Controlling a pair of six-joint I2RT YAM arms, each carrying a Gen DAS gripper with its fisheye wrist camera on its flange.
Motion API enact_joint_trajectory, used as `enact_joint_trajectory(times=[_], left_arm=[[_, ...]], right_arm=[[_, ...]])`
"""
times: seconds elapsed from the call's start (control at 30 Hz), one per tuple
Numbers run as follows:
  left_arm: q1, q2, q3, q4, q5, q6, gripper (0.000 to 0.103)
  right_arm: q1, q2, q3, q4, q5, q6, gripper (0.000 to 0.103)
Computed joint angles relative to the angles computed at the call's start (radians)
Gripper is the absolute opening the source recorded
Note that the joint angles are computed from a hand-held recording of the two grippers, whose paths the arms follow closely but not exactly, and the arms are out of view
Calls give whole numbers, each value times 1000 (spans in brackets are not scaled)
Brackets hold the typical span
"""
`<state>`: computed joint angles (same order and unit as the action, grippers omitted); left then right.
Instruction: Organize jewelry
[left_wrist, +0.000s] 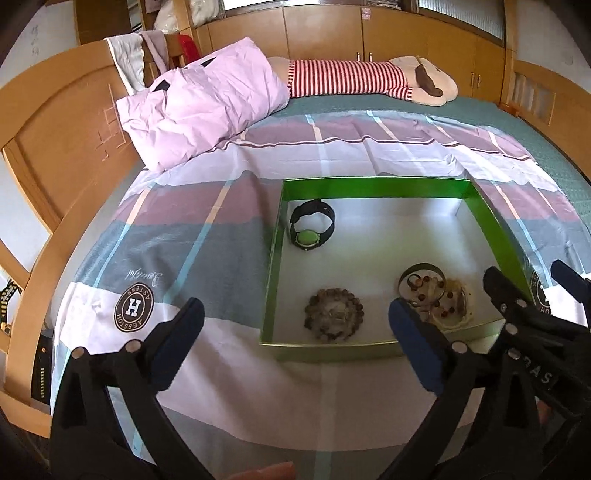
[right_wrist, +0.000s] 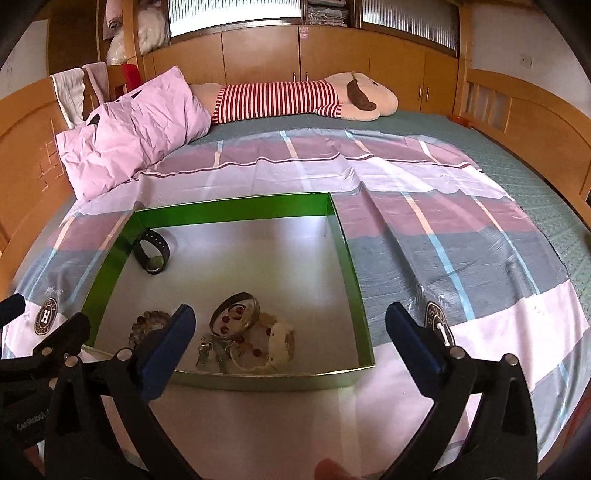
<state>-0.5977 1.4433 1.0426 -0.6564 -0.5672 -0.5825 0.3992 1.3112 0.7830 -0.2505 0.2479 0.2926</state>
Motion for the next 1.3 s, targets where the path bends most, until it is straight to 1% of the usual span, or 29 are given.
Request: enact_joint_trajectory(times=[0.23, 0.43, 1.3], left_arm=[[8, -3, -3, 5, 2, -2, 101], [13, -4, -5, 8, 16, 1, 101], [13, 2, -7, 10, 30, -5, 101]], right_arm=[[55, 4, 0, 2, 118, -42, 102], [38, 7, 3, -10, 81, -26, 102], [41, 11, 5, -10, 97, -36, 102]])
